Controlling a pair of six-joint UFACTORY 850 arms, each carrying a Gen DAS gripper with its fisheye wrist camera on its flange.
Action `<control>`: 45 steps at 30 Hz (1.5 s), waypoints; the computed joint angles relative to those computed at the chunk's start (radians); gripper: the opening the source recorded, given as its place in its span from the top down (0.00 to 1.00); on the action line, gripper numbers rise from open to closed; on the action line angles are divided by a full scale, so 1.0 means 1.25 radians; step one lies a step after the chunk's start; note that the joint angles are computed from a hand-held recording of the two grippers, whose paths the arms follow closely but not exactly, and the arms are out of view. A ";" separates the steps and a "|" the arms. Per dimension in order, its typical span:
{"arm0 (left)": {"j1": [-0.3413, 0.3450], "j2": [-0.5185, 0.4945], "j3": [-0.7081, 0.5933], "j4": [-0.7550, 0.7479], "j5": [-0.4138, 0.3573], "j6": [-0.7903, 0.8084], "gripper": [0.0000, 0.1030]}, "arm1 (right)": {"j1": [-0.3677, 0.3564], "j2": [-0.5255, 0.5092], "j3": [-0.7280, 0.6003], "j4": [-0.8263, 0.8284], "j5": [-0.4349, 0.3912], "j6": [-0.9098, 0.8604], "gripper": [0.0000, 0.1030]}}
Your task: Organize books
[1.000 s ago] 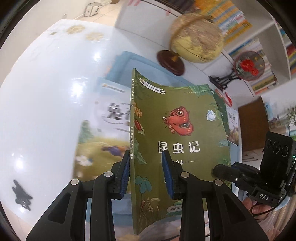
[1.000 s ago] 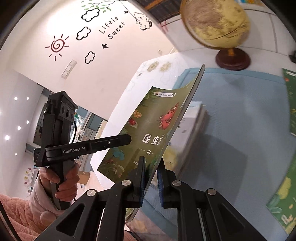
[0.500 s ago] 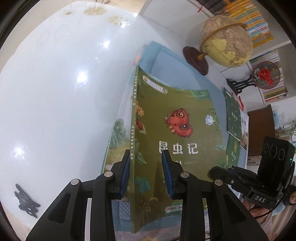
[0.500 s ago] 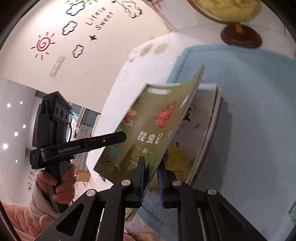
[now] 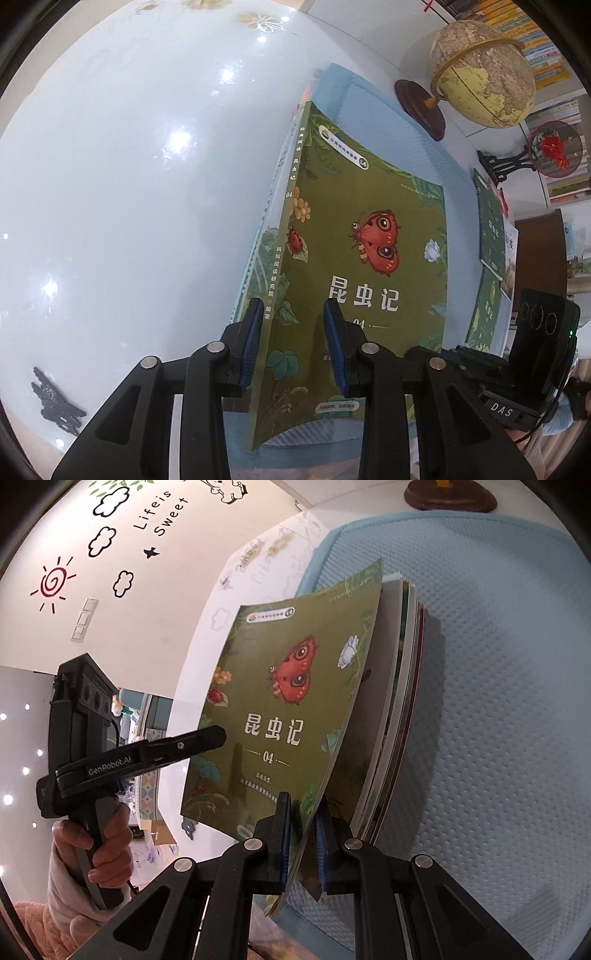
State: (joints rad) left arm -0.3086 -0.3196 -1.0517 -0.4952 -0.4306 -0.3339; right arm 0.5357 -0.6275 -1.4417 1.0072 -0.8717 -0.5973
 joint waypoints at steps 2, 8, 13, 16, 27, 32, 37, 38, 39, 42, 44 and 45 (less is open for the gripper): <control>0.000 -0.003 -0.003 0.018 0.000 -0.017 0.69 | 0.000 0.002 0.006 0.004 0.004 0.003 0.88; -0.010 -0.012 -0.018 0.111 0.014 -0.104 0.67 | 0.001 0.002 0.013 0.015 0.014 0.016 0.85; -0.027 -0.020 -0.052 0.361 -0.034 -0.353 0.53 | -0.003 0.010 0.030 0.031 0.019 0.012 0.78; -0.042 -0.011 -0.061 0.489 -0.057 -0.472 0.29 | -0.012 0.020 0.042 0.050 0.010 -0.003 0.54; -0.112 -0.055 -0.157 0.556 -0.155 -0.541 0.28 | -0.086 0.088 0.118 0.021 0.041 0.016 0.33; -0.150 -0.120 -0.249 0.530 -0.180 -0.501 0.28 | -0.154 0.126 0.170 0.031 0.045 0.000 0.32; -0.192 -0.222 -0.392 0.502 -0.226 -0.446 0.28 | -0.237 0.159 0.209 0.013 0.055 -0.008 0.30; -0.201 -0.247 -0.427 0.496 -0.239 -0.433 0.28 | -0.254 0.163 0.213 0.003 0.058 -0.007 0.30; -0.209 -0.267 -0.456 0.492 -0.251 -0.425 0.28 | -0.273 0.165 0.216 -0.012 0.061 -0.005 0.30; -0.228 -0.347 -0.568 0.471 -0.290 -0.397 0.28 | -0.324 0.162 0.207 -0.076 0.068 0.010 0.30; -0.238 -0.416 -0.665 0.445 -0.326 -0.372 0.28 | -0.350 0.151 0.188 -0.116 0.070 0.020 0.30; -0.242 -0.458 -0.725 0.435 -0.355 -0.361 0.28 | -0.367 0.138 0.170 -0.148 0.073 0.031 0.30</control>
